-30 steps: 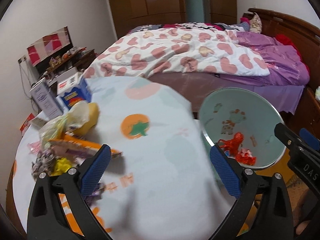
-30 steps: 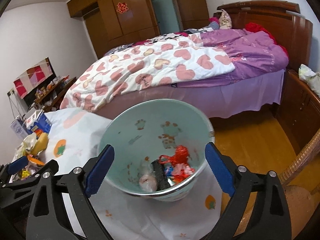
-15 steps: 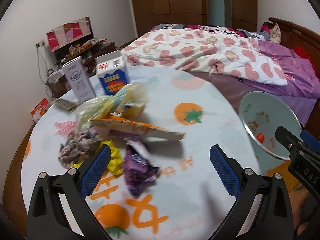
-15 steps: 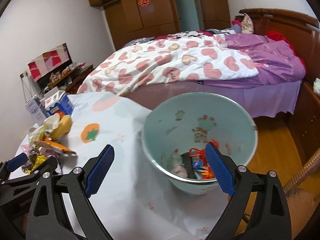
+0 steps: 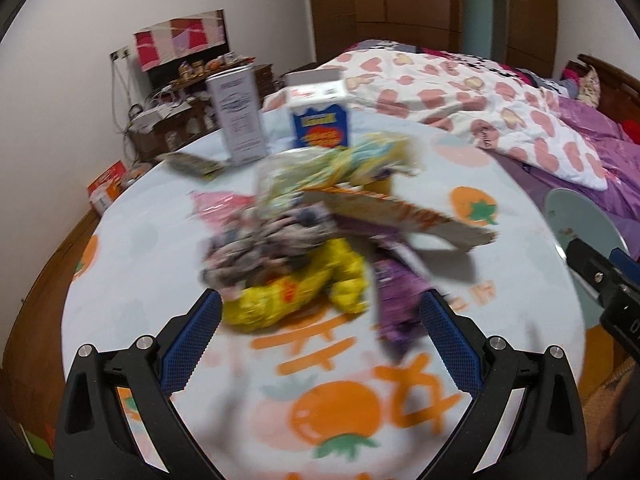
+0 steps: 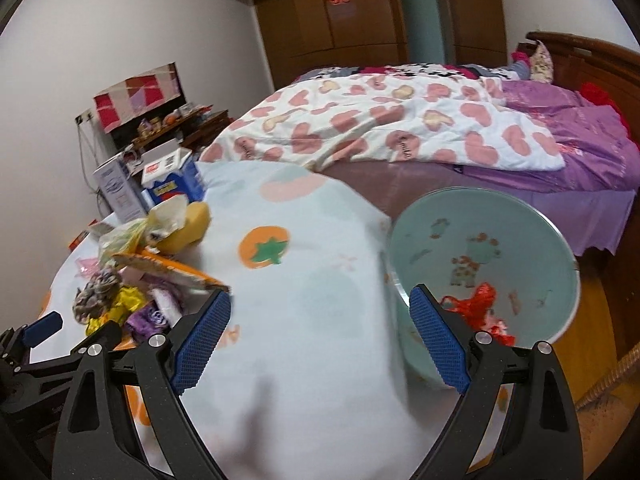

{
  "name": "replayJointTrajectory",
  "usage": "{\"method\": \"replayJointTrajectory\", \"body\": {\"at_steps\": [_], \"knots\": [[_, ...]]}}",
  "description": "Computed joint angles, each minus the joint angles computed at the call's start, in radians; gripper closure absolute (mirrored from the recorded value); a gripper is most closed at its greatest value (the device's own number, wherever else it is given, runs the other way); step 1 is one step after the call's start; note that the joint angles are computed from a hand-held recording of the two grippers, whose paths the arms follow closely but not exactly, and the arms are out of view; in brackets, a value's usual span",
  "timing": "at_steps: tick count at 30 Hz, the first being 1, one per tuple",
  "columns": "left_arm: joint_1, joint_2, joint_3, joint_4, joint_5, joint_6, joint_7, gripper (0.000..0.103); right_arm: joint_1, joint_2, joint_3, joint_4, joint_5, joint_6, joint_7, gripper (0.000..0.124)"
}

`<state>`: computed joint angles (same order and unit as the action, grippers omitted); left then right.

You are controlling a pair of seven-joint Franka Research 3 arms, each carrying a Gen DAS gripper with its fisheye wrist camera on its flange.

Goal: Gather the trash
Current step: 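Move both open grippers back toward the remaining trash on the table, then grasp the long snack wrapper with the right gripper while the left closes on the yellow bag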

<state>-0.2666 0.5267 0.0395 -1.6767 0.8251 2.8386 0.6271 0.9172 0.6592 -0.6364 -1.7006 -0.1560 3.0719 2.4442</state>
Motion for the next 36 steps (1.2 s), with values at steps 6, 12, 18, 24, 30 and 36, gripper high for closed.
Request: {"method": "replayJointTrajectory", "body": {"at_steps": [6,12,18,24,30,36], "knots": [[0.024,-0.028,0.023,-0.060,0.012,-0.007,-0.043,0.006,-0.047,0.016,0.079,0.051,0.001,-0.010,-0.049,0.035],[0.071,-0.044,0.020,-0.103,-0.005,0.000,-0.059,0.006,-0.136,0.033,0.207,0.126,0.015,-0.029,-0.127,0.042],[0.098,-0.056,0.024,-0.125,-0.010,0.027,-0.071,0.006,-0.163,0.081,0.236,0.226,0.006,-0.048,-0.184,0.044],[0.102,-0.055,0.031,-0.122,0.003,0.047,-0.070,0.006,-0.274,0.169,0.354,0.412,0.004,-0.149,-0.309,0.049],[0.125,-0.016,-0.004,-0.072,-0.055,0.049,0.016,0.006,-0.390,0.330,0.499,0.706,0.043,-0.347,-0.476,0.060],[0.140,0.029,-0.039,-0.019,-0.166,0.036,0.132,0.006,-0.440,0.353,0.585,0.750,0.117,-0.387,-0.597,0.099]]}}
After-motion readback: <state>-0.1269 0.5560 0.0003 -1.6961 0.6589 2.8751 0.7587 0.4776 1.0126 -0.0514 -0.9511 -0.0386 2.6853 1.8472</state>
